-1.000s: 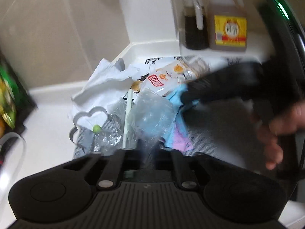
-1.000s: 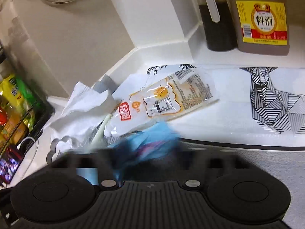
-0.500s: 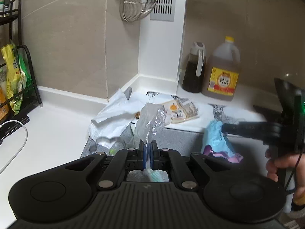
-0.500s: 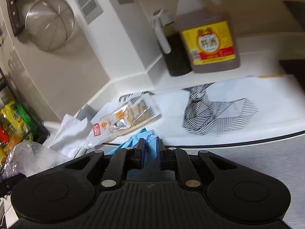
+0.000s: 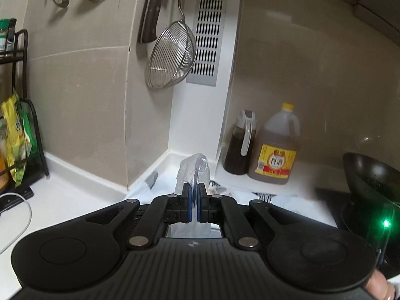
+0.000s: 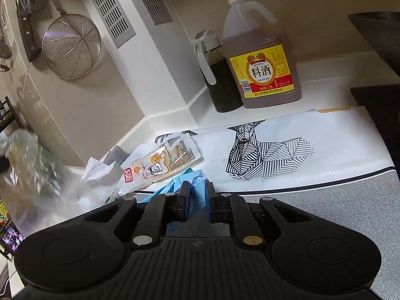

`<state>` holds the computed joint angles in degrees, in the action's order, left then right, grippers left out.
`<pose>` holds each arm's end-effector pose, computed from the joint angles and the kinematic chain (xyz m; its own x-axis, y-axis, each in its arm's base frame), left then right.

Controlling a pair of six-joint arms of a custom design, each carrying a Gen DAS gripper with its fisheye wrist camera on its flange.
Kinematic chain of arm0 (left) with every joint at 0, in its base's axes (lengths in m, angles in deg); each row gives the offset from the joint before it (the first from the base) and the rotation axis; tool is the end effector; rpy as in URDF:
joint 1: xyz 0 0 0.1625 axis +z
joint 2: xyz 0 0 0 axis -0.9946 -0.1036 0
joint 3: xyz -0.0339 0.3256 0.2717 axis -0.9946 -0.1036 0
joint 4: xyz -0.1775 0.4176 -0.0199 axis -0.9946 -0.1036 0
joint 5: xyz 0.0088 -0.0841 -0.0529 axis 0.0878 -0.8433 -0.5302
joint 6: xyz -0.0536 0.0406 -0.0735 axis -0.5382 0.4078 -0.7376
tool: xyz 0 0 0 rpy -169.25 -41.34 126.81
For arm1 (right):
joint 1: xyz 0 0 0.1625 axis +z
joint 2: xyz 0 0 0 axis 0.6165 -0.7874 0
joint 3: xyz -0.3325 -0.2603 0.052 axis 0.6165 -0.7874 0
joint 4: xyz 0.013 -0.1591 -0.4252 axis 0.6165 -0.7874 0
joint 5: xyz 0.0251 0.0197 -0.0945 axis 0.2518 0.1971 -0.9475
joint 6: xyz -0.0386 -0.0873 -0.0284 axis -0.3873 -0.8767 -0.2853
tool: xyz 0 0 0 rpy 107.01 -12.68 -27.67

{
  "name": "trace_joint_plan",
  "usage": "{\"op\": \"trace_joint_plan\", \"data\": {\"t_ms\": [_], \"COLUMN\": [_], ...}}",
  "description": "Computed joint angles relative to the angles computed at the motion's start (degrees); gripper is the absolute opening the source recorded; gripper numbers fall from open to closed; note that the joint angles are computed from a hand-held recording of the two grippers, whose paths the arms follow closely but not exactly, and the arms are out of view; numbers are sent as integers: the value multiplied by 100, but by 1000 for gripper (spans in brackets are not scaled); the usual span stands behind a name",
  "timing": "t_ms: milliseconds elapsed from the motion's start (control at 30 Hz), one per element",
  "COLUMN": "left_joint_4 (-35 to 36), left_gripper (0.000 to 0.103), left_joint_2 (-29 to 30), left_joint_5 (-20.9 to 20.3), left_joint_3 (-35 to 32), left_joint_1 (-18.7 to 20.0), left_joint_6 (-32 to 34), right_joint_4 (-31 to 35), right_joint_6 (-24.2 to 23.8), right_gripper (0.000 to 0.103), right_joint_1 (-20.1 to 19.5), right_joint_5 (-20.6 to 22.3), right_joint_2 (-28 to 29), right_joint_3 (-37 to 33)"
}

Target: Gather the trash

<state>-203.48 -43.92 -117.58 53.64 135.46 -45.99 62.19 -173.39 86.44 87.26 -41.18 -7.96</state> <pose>-0.2285 -0.5866 0.5056 -0.7239 0.3753 -0.5789 0.6881 0.4524 -0.5673 0.4077 -0.5110 0.1573 -0.8679 0.4080 0.2833 -0.1318 0.3607 -0.9233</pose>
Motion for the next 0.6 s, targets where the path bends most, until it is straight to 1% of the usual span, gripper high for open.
{"op": "trace_joint_plan", "data": {"t_ms": [67, 133, 200, 300, 367, 433, 467, 500, 533, 567, 600], "left_joint_4": [121, 93, 5, -81, -75, -87, -77, -73, -42, -13, -4], "left_gripper": [4, 4, 4, 4, 4, 4, 4, 4, 4, 4, 4], "left_joint_2": [67, 47, -39, -237, -396, -580, -687, -790, -909, -1014, -1116], "left_joint_5": [-22, -68, -134, -177, -140, -16, 21, 74, 134, 174, 221], "left_joint_3": [-114, -129, -77, 37, 148, 309, 397, 483, 569, 645, 723], "left_joint_1": [-2, -28, -76, -178, -246, -322, -349, -375, -391, -401, -413], "left_joint_6": [-138, -145, -107, -110, -126, -99, -84, -92, -122, -161, -190], "right_joint_4": [9, -37, -185, -466, -479, -284, -115, 67, 212, 299, 426], "right_joint_6": [44, 46, -39, -354, -361, -114, 85, 330, 569, 770, 1013], "right_gripper": [14, 14, 13, 14, 14, 13, 14, 17, 18, 21, 39], "right_joint_1": [5, 21, 51, 108, 127, 145, 155, 163, 159, 141, 110], "right_joint_5": [5, -4, -7, 47, 151, 228, 278, 310, 307, 280, 226], "right_joint_2": [-33, -102, -194, -287, -293, -289, -274, -258, -257, -265, -273], "right_joint_3": [40, 125, 241, 373, 388, 379, 357, 340, 345, 365, 373]}}
